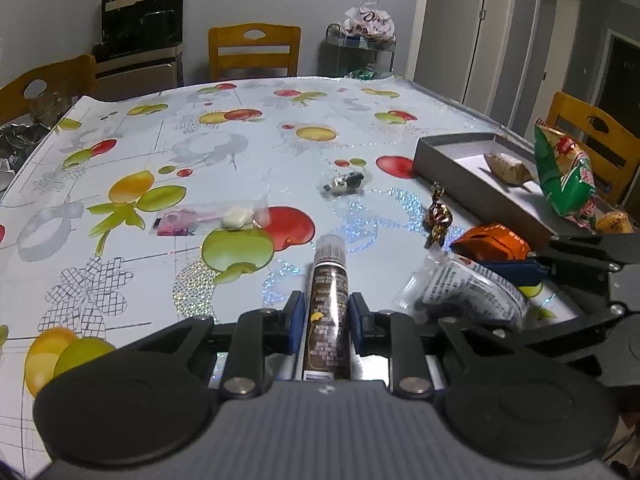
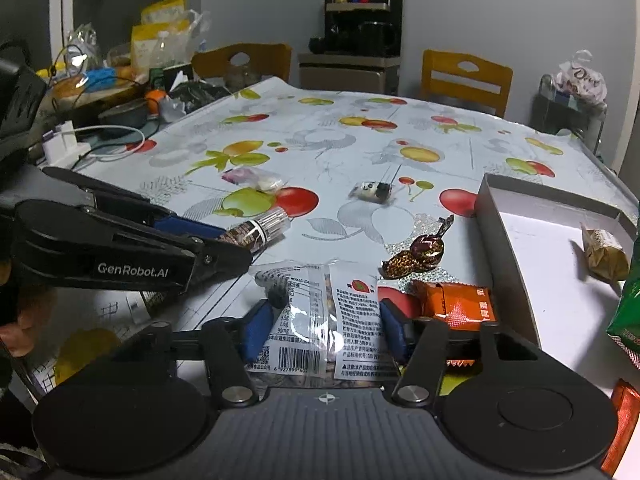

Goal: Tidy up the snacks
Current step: 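Lift and carry the chocolate tube and sachets over the grey tray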

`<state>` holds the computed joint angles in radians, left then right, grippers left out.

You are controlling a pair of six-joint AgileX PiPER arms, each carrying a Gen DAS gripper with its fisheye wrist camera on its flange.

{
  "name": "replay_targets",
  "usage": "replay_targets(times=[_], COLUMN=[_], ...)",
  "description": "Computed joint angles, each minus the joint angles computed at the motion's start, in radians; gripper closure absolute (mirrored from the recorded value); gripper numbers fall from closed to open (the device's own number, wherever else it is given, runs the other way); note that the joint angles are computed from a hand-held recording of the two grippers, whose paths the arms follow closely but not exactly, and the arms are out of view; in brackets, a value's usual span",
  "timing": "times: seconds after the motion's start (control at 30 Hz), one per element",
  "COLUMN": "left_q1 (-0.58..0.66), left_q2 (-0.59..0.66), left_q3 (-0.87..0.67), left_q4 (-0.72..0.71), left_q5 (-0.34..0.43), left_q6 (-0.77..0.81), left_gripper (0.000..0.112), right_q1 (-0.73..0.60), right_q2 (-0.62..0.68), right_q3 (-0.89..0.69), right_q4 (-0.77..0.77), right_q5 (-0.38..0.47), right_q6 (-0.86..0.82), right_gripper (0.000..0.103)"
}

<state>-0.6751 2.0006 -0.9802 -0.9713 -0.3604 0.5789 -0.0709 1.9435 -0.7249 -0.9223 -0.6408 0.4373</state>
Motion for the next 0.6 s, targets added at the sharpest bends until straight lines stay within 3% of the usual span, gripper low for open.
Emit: replay_targets(times=[0.33,0.6], left_q1=[-0.044,-0.077], left_q2=[-0.078,-0.109], left_q3=[0.005,-0.095], left_q4=[-0.109,-0.385], left_q5=[-0.062,-0.054], left_q6=[0.172,0.469], left_gripper=[0.093,0.093], right_q1=[-0.058,-0.14], right_q2=[-0.059,-0.105], right_q3=[0.004,-0.009], right_q4=[-0.087,-0.206], right_q5=[-0.086,-0.125], right_q6=[0.082,0.195], right_gripper=[0.052,0.052])
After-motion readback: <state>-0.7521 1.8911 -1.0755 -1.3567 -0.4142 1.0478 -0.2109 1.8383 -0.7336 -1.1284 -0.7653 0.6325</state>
